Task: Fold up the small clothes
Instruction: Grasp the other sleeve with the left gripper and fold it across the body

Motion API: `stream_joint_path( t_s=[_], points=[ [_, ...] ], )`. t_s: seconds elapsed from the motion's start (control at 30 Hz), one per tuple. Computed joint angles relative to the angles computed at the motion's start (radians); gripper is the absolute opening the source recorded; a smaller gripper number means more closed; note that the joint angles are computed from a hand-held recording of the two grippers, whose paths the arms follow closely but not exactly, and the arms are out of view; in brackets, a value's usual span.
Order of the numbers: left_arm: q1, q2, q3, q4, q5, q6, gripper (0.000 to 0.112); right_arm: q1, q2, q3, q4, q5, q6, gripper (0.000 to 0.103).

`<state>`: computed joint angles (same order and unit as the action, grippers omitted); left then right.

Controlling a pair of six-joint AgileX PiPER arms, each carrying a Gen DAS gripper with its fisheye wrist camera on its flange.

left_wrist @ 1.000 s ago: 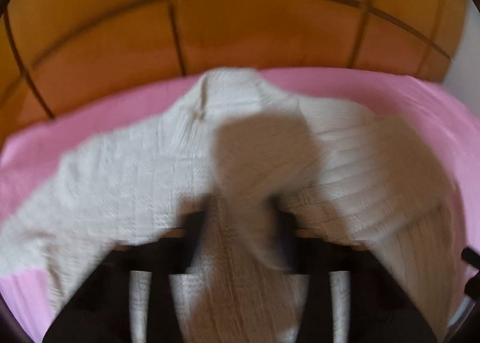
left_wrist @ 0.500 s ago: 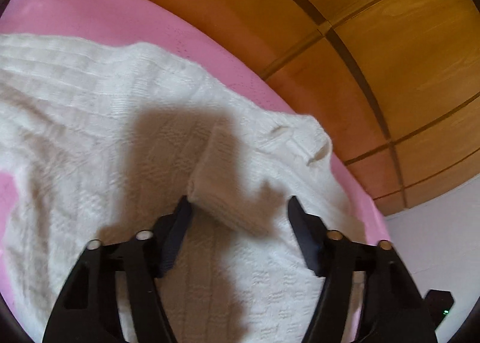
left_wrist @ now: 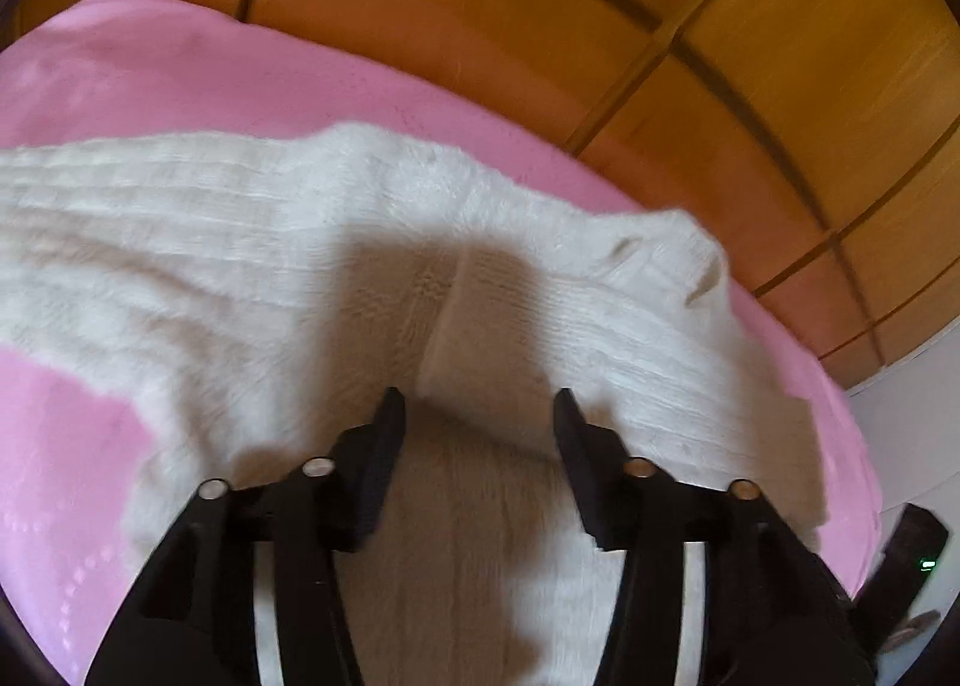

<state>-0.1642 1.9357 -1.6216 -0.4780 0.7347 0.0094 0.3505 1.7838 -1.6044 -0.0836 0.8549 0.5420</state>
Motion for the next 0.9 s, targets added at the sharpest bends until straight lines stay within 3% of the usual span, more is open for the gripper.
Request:
stream_joint_path(
  t_s=[0.07, 0.17, 0.37, 0.43, 0.6, 0.67, 0.87, 0.9],
  points=[
    [0.025, -0.07, 0.096, 0.005, -0.036, 0.036, 0.052, 0.034, -0.001, -0.012, -0.069, 0.028, 0.043, 0.09],
    [0.109, -0.168, 0.232, -0.084, -0.067, 0.152, 0.052, 0.064, -0.079, 0.061, -0.067, -0.029, 0.056, 0.09],
    [0.403, -0.255, 0.342, -0.173, -0.009, 0.238, 0.052, 0.168, -0.068, 0.123, -0.242, -0.009, 0.172, 0.101],
    [0.509, -0.237, 0.329, -0.197, 0.018, 0.249, 0.052, 0.161, -0.073, 0.135, -0.226, -0.018, 0.184, 0.101],
    [0.769, -0.109, 0.187, -0.245, 0.07, 0.178, 0.052, 0.158, -0.085, 0.155, -0.224, -0.033, 0.184, 0.101],
    [0.843, -0.008, 0.059, -0.29, 0.14, 0.17, 0.052, 0.169, -0.086, 0.159, -0.246, -0.028, 0.199, 0.101],
    [0.868, 0.176, -0.249, -0.145, 0.175, -0.057, 0.052, 0.164, -0.071, 0.145, -0.245, -0.03, 0.188, 0.101],
    [0.869, 0.211, -0.304, -0.131, 0.185, -0.09, 0.047, 0.167, -0.072, 0.146, -0.25, -0.028, 0.193, 0.101]
  ],
)
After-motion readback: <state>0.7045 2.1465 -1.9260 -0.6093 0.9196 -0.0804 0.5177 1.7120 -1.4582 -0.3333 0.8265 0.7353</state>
